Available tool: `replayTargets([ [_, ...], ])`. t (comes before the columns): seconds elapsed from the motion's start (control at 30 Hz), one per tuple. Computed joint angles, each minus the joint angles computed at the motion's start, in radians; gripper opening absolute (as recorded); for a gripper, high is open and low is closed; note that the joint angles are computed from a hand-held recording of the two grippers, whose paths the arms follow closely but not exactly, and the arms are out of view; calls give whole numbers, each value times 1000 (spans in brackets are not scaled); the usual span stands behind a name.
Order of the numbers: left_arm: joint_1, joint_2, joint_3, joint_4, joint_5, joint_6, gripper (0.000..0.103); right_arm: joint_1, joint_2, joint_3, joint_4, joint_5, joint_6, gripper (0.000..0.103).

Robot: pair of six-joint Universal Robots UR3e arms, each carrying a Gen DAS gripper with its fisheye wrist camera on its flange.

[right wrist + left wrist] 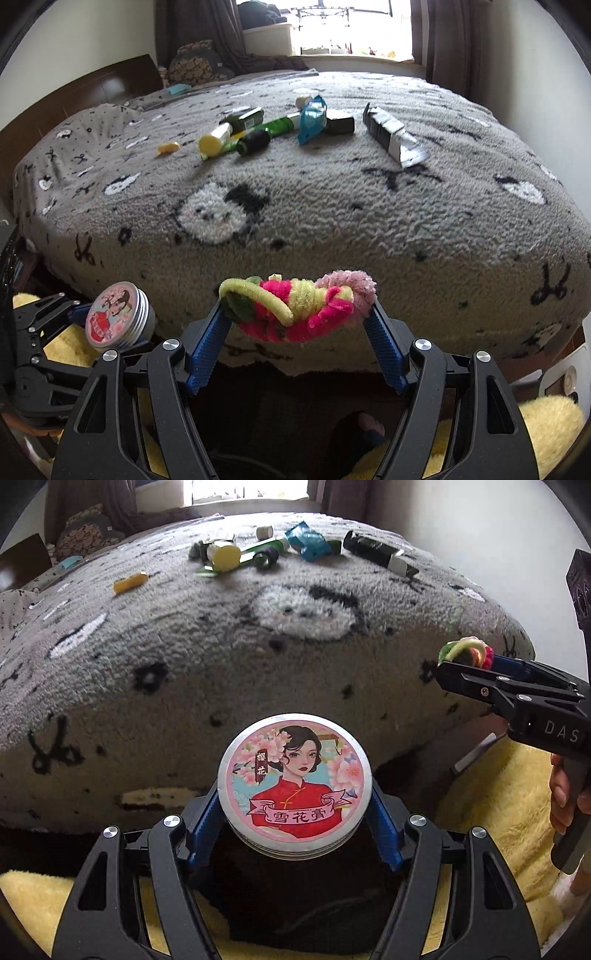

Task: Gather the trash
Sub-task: 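Carry the tin and toy down past the bed edge toward the floor bin, then open both grippers to drop the tin and toy into the bin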

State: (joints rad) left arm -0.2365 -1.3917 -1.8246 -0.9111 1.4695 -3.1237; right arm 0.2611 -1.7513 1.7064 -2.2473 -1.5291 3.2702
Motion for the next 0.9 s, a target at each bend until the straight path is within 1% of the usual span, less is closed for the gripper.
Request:
replayTargets([
  [0.3,13,-85,-81,-9,-55,11,66,23,104,55,48,71,17,73],
  [0.4,16,-134,-98,-2,-54,15,66,20,137,72,55,94,29,73],
  [0.53,28,-185,-109,-5,-81,25,66,24,186,93,51,109,48,73],
  [0.63,33,-213,-105,0,-86,29,66,29,215,103,45,109,60,73],
  [0.83,25,-263,-104,25,-85,39,67,47,242,91,43,99,87,76],
  [0.9,26,-263,-119,38,-85,44,69,42,244,86,46,103,89,81],
])
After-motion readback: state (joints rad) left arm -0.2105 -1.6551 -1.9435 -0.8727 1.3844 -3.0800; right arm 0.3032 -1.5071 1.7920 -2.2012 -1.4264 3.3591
